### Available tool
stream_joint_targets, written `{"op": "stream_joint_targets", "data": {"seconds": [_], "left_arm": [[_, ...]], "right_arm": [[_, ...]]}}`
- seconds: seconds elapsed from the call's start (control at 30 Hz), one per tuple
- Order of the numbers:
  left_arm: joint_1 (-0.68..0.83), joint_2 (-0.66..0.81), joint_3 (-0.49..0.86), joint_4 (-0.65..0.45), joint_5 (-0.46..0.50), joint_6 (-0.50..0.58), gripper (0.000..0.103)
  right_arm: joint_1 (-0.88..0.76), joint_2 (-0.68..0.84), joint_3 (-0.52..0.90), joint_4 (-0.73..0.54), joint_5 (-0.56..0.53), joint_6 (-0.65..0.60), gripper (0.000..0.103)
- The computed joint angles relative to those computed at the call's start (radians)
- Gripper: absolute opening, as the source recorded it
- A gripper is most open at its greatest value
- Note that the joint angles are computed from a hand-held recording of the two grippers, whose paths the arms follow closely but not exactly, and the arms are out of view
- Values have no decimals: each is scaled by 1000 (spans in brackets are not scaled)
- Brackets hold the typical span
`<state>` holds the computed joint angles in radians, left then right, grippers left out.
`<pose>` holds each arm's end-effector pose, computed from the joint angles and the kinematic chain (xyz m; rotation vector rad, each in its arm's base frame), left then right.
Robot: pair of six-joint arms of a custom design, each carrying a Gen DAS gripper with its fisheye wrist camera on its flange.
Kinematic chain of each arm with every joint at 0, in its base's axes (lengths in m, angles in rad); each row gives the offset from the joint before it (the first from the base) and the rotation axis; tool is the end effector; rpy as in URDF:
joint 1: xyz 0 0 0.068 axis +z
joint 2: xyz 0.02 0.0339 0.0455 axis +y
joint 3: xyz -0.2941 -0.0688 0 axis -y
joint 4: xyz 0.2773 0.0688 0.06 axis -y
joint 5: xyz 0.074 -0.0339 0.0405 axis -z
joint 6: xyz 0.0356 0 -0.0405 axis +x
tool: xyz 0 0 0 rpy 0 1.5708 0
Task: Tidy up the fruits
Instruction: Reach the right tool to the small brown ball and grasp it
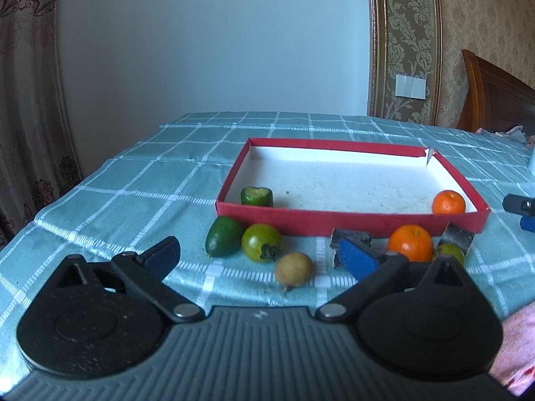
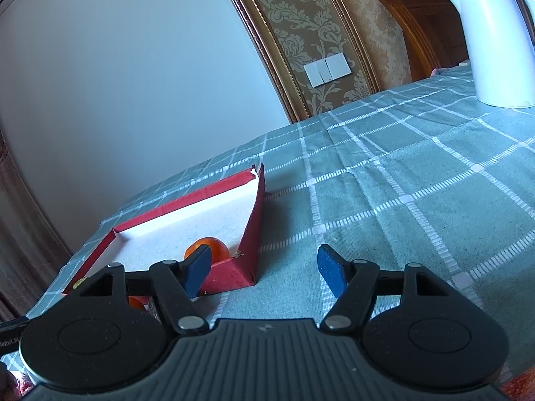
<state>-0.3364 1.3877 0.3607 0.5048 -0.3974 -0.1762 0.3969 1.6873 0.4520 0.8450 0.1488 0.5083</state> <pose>0.2442 -0.0708 0.1431 -0.0734 2.0488 0.0981 0.2816 0.1123 0.1220 0.2091 1.9725 0.4476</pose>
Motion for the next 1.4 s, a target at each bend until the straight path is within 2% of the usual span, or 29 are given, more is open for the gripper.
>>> {"op": "stream_joint_targets", "data": {"seconds": [0.13,0.2,0.37,0.67,1.0,1.13,1.27,1.4], "left_arm": [[-11,55,-19,55,-42,-2,103],[16,60,-6,14,-1,-19,103],[63,63,-15,20,67,-50,103],[54,66,-5,-10,54,-55,103],[80,70,10,-42,85,-75,103],[86,69,13,-49,99,-74,103],[93,69,11,-42,112,-75,103],[95,69,8,-35,118,-75,103]], "right_arm": [[24,-6,-20,45,41,-27,70],[41,-17,-29,52,70,-47,70],[107,-132,-67,-45,82,-92,70],[262,-312,-69,-281,114,-214,70],[354,-231,-18,-368,170,-255,69],[355,-196,6,-399,164,-254,59],[356,-180,10,-396,165,-255,58],[365,-157,23,-398,156,-264,53]]}}
